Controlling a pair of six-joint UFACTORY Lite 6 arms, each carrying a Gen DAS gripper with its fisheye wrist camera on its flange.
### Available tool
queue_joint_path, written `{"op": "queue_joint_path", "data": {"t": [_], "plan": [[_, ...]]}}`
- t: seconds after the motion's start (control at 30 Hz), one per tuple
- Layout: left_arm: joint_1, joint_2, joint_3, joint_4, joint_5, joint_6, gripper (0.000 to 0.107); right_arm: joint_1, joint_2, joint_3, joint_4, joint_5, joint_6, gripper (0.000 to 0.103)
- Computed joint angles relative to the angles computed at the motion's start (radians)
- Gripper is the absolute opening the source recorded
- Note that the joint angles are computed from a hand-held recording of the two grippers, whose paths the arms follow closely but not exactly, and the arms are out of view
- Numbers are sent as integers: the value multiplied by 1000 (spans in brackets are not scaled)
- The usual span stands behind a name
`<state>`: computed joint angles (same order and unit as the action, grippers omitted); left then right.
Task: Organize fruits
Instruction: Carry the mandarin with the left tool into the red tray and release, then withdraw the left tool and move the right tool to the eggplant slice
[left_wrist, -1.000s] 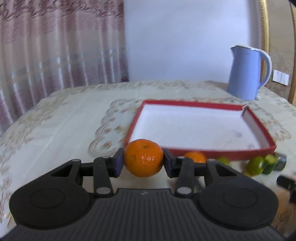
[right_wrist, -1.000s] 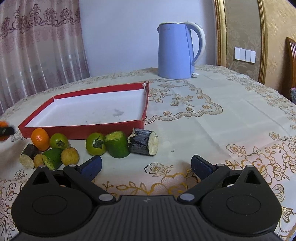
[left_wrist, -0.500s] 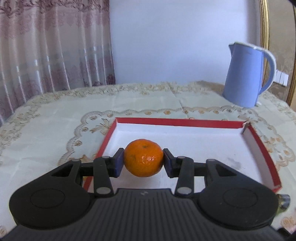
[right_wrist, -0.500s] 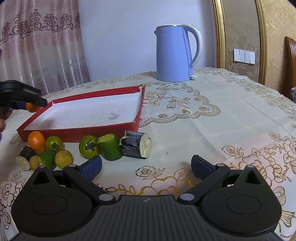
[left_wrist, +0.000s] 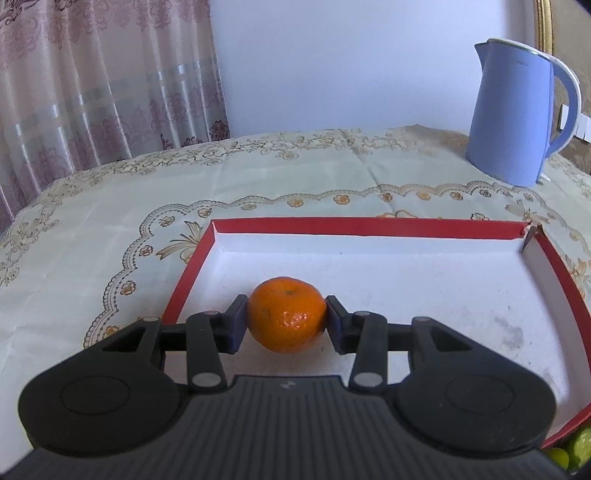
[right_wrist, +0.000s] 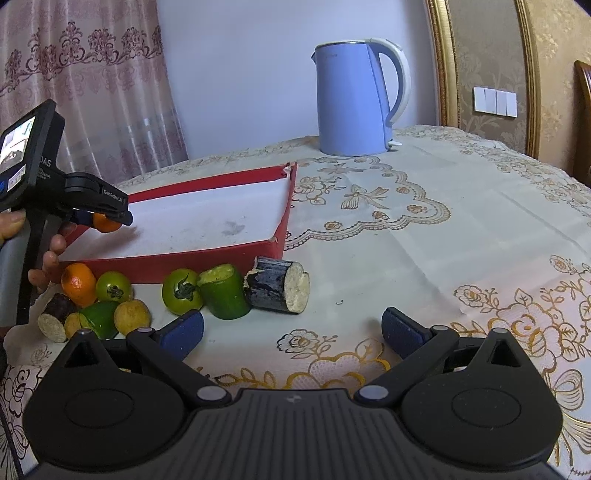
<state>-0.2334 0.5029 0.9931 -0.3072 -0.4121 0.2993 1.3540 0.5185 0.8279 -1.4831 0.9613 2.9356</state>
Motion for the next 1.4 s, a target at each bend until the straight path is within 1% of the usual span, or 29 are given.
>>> {"op": "queue_joint_path", "data": {"t": [0.07, 0.17, 0.2, 0.23, 0.27, 0.3, 0.33, 0.37, 0.5, 0.63, 0.73, 0.8, 0.87, 0.97, 1.07, 1.17, 1.27, 1.4], "plan": [[-3, 2, 5, -12, 6, 6, 41, -1, 0, 1, -1, -3, -2, 103], [-4, 2, -6, -20, -10, 11, 43, -2, -1, -1, -6, -3, 3, 103], [-4, -3, -14, -31, -19, 21, 45, -3, -1, -2, -8, -4, 4, 103], [-4, -15, -35, -33, -41, 20, 58, -3, -2, -3, -9, -4, 7, 103], [-3, -35, -66, -27, -76, 12, 67, -3, -1, -3, -11, -4, 10, 103], [-1, -62, -108, -5, -121, -13, 83, -3, -2, -5, -13, -4, 12, 103], [6, -87, -144, 27, -157, -46, 89, -5, -2, -5, -15, -6, 12, 103], [10, -117, -184, 48, -193, -71, 89, -5, -3, -9, -18, -6, 16, 103], [12, -203, -307, 26, -278, -73, 89, 2, -6, -20, -28, 0, 41, 103], [27, -320, -501, 32, -404, -97, 89, 8, -10, -33, -44, 4, 71, 103], [61, -422, -663, 73, -501, -119, 90, 11, -10, -34, -45, 7, 76, 103], [100, -478, -754, 123, -541, -152, 92, 14, -13, -41, -48, 9, 86, 103], [134, -510, -810, 161, -559, -181, 93, 16, -15, -45, -50, 11, 94, 103], [168, -496, -840, 194, -583, -192, 93, 25, -7, -36, -30, 24, 89, 103], [170, -482, -831, 199, -563, -194, 93, 45, 11, -9, 41, 67, 63, 103], [190, -486, -839, 234, -562, -211, 94, 28, 13, 21, 97, 58, -19, 103], [183, -485, -845, 220, -574, -205, 94, -2, 21, 62, 150, 49, -124, 103], [198, -483, -843, 244, -574, -215, 96, -42, 30, 105, 161, 47, -230, 103]]}}
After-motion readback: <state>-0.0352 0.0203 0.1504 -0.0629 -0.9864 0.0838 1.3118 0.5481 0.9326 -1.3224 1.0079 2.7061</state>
